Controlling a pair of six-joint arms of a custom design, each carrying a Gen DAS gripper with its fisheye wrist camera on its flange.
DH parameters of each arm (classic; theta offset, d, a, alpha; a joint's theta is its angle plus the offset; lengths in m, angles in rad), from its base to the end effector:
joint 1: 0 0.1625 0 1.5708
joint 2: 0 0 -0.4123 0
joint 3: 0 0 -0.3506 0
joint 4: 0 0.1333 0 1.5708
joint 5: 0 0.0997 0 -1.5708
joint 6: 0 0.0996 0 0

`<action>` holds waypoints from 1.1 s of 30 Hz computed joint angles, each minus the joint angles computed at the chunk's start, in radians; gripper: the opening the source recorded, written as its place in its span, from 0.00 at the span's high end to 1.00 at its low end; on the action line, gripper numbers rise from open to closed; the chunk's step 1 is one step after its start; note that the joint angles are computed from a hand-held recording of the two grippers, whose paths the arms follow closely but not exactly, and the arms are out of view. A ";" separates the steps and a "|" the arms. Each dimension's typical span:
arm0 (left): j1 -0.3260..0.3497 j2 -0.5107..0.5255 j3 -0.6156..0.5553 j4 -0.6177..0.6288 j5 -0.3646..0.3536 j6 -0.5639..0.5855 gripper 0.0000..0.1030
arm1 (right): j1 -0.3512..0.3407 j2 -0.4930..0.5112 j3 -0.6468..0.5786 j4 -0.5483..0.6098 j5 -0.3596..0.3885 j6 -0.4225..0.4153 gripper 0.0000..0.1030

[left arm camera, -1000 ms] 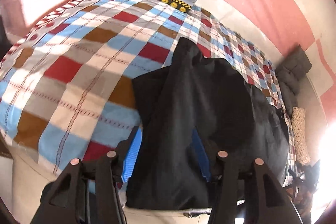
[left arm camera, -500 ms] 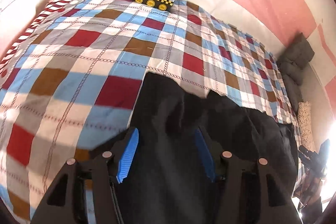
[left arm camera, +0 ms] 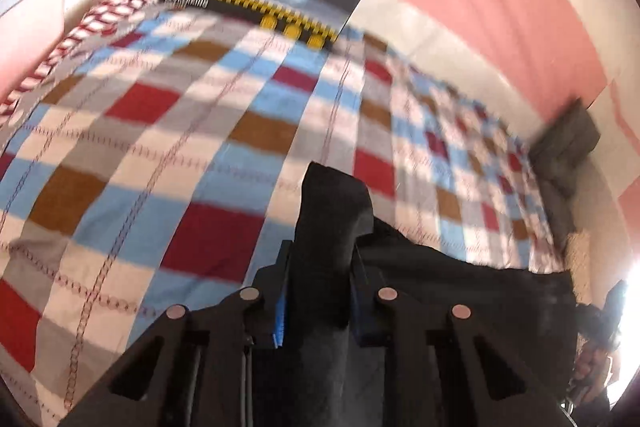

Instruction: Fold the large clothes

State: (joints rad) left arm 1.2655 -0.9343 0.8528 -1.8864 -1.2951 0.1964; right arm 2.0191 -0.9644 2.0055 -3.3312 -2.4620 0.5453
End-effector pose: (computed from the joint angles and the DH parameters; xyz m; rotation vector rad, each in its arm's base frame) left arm -0.0645 -0.7383 0.4728 0.6262 2.7623 -0.5902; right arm 0.2793 -0.4520 0.2173 -0.5370 -2.3336 1.3156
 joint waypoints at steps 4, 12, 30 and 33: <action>-0.001 0.030 0.067 -0.068 0.101 0.047 0.76 | -0.054 0.035 -0.019 0.101 -0.026 0.054 0.84; 0.020 0.045 0.118 -0.116 0.149 0.018 0.75 | -0.100 0.068 -0.031 0.155 -0.019 0.068 0.82; -0.063 -0.183 0.246 -0.090 0.094 0.058 0.64 | 0.178 0.069 -0.044 0.282 -0.227 0.152 0.73; -0.092 -0.317 0.449 -0.122 0.038 0.108 0.62 | 0.203 0.141 -0.040 0.273 -0.233 0.185 0.73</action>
State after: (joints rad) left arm 1.1730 -1.2516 1.3013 -2.0085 -1.2566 0.3046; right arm 2.2220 -0.8229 1.9658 -3.0587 -2.6950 0.7307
